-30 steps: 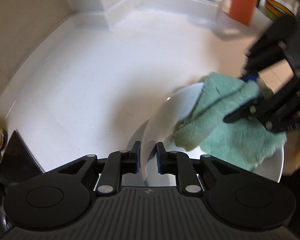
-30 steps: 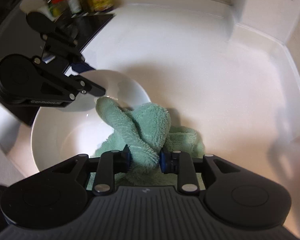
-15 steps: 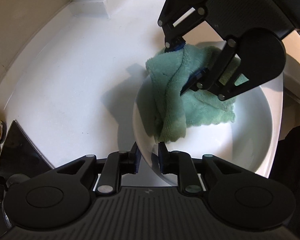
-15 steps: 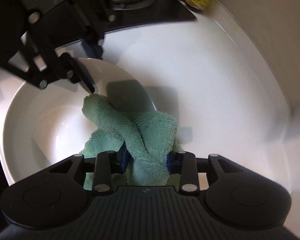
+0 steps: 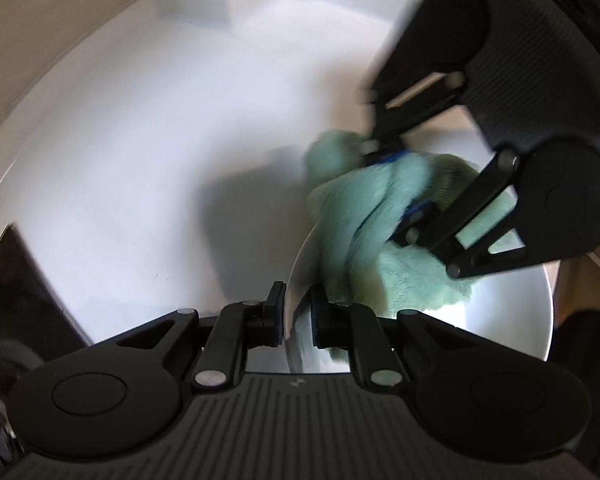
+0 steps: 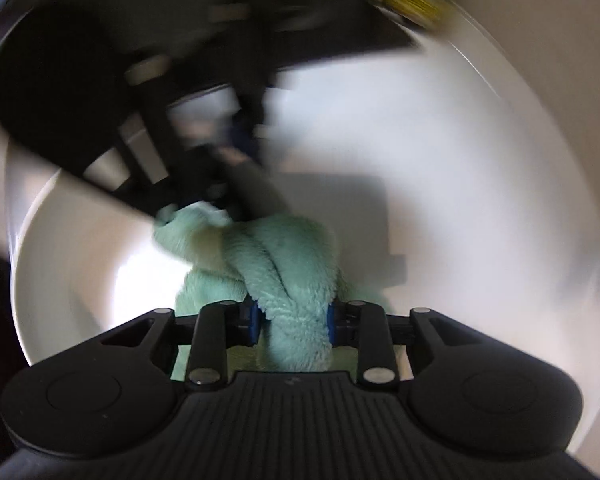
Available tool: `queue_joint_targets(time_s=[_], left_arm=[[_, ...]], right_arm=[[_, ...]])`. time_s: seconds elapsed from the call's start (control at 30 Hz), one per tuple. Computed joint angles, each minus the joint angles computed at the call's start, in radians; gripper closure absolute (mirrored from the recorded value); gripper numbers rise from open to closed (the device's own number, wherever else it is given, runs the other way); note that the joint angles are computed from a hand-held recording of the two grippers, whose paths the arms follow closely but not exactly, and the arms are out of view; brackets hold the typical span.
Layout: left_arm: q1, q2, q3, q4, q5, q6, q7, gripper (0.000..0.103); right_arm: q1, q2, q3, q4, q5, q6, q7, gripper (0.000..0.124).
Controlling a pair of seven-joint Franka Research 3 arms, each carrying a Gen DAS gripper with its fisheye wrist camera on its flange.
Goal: Clean bowl
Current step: 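Scrub the bowl bottom with the cloth in the right gripper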
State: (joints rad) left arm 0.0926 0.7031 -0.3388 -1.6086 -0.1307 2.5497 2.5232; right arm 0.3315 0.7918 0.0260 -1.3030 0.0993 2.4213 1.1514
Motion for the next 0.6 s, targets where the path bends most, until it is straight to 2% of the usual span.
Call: queue_joint_targets(time_s=[0.13,0.23,0.43,0.5,0.6], left_arm=[[0.02,-0.026,-0.016,-0.085,-0.033,0.118,-0.024,0.086],[0.034,-0.039,-0.033,-0.123,-0.023,0.154,-0.02,0.086],[0.071,-0.028,-0.06,-0.054,-0.016,0.027,0.103,0.087],[0.059,-0.013,-0.058,-0.025,-0.015,0.001,0.143,0.086],[0.022,0.019,-0.035,0.056,0.01,-0.086,0.183,0.086]], right_arm=[[0.071,-0.115,-0.07,-0.21,-0.038,0.11,0.22,0.102],[0.08,-0.173,-0.07,-0.332,-0.038,0.207,0.331,0.101],[0.074,-0.196,-0.051,-0.408,-0.069,0.304,0.349,0.101],[0.073,-0.206,-0.047,-0.433,-0.094,0.335,0.308,0.101],[0.049,-0.215,-0.021,-0.45,-0.106,0.347,0.207,0.1]])
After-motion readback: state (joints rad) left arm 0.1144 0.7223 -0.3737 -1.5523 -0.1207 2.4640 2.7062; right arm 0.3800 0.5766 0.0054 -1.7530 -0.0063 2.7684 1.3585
